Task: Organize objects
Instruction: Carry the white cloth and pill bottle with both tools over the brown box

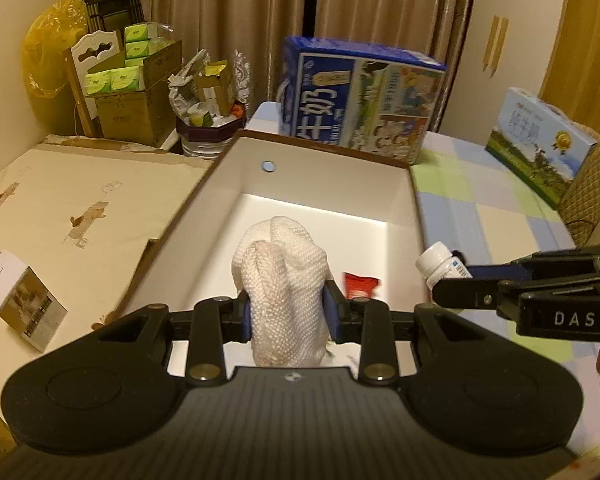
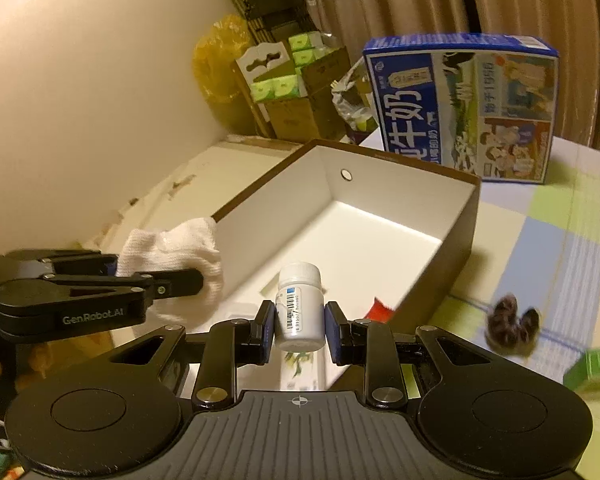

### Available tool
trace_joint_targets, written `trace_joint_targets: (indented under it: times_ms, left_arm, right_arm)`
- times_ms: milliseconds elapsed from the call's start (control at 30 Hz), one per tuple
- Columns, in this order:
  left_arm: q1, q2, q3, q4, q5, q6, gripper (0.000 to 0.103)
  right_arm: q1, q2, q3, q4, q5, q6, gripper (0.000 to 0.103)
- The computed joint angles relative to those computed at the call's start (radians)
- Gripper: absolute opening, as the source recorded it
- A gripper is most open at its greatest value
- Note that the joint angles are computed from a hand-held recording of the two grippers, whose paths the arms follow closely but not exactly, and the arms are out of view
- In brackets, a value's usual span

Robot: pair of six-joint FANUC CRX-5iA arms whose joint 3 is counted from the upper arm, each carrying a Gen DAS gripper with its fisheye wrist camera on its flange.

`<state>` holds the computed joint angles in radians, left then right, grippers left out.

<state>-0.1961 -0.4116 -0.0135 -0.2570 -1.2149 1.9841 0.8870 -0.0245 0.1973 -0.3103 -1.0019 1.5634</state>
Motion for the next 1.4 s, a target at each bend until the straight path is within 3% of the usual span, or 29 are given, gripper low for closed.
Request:
trace_joint_targets:
  times_ms: [267, 533, 967, 1400]
  left_arm:
    - [0.179, 0.038, -0.051, 0.139, 0.076, -0.214, 0.029]
    - [0.253, 0.113, -0.059, 0.206, 0.108, -0.34, 0.029]
    - [0.312, 0.177, -0.048, 0.268, 0.118, -0.439, 0.029]
    - [0.31, 0.227, -0.02, 0.255, 0.13, -0.462, 0.031]
  right_arm:
    - [0.063, 0.145, 0.08, 0.144, -0.033, -0.025, 0.024]
    - [0.089, 0.277, 0.174, 0.231, -0.117, -0.019, 0.024]
    - [0.091, 0.403, 0.298, 0.264, -0.191, -0.027, 0.026]
    - [0.057, 0.385, 0.301, 0.206, -0.167, -0.042, 0.03]
